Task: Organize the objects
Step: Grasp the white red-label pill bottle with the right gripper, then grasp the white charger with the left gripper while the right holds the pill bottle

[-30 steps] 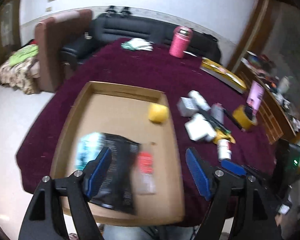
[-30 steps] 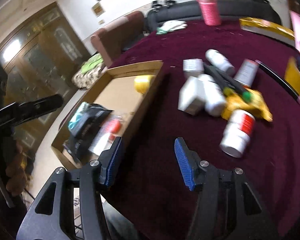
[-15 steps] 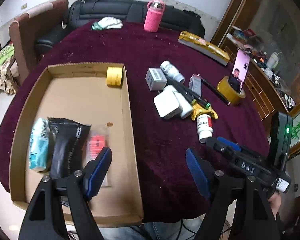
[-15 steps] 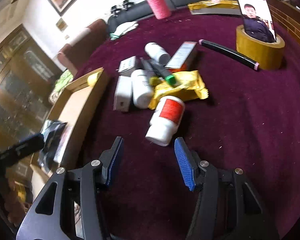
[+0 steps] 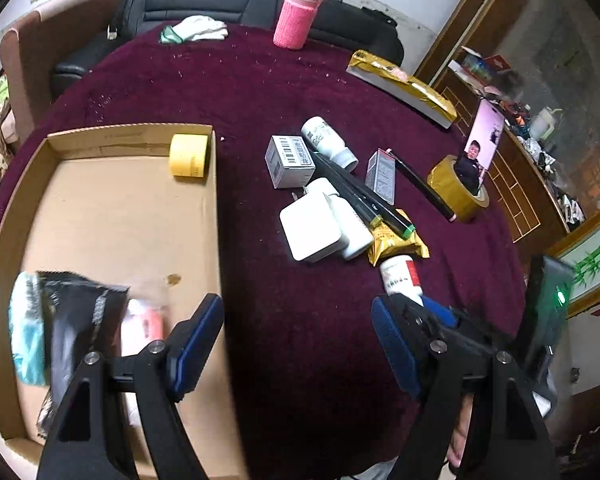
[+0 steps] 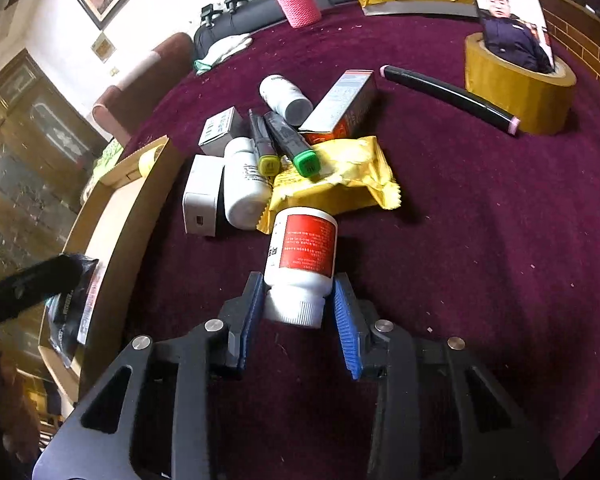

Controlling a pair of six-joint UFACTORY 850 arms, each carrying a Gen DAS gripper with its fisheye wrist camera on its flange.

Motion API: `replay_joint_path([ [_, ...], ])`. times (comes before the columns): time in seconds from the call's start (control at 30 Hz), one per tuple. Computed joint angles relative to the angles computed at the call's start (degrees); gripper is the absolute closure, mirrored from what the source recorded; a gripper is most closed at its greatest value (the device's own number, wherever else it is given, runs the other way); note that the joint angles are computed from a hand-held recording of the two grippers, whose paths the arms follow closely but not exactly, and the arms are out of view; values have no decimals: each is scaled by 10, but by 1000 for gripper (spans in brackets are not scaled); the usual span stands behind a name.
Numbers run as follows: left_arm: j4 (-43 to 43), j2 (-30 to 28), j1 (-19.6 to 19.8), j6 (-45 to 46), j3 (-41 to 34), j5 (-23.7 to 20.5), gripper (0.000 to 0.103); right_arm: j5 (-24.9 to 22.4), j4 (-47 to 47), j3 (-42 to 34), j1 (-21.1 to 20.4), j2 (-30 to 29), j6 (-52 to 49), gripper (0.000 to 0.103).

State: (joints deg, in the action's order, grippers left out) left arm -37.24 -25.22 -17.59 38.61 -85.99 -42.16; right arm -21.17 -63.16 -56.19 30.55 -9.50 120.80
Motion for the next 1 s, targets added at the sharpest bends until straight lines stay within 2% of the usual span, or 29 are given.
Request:
replay_joint_path([
  [0.3, 6, -96, -14, -68, -118, -68, 27, -4, -148, 48, 5, 26, 137, 69],
  [0.4, -8, -118, -14, -73, -142, -94, 27, -15, -165, 47, 9, 23, 140, 69],
  [0.47, -3, -129, -17, -88, -152, -87, 27, -18, -187, 51, 11, 23, 159, 69],
  [0.57, -1, -154, -17, -106, -181, -111, 27, -34, -166, 44, 17, 19, 132, 69],
  [0.73, 16, -169, -26, -113, -204, -111, 29, -34, -173, 46, 17, 20, 141, 69],
  [0.77, 36, -166, -32, -120, -201, -99, 31, -36, -168, 45, 18, 20, 135, 69],
  [0.8, 52, -167, -37, -124, -204, -98, 43, -38, -164, 44, 18, 19, 130, 69],
  [0.9, 72, -163, -43, -124, -196, -79, 45, -37, -168, 45, 18, 19, 135, 69],
  [1.0, 44, -151, -38, -94, -182, -78, 64, -37, -170, 46, 18, 20, 138, 69],
])
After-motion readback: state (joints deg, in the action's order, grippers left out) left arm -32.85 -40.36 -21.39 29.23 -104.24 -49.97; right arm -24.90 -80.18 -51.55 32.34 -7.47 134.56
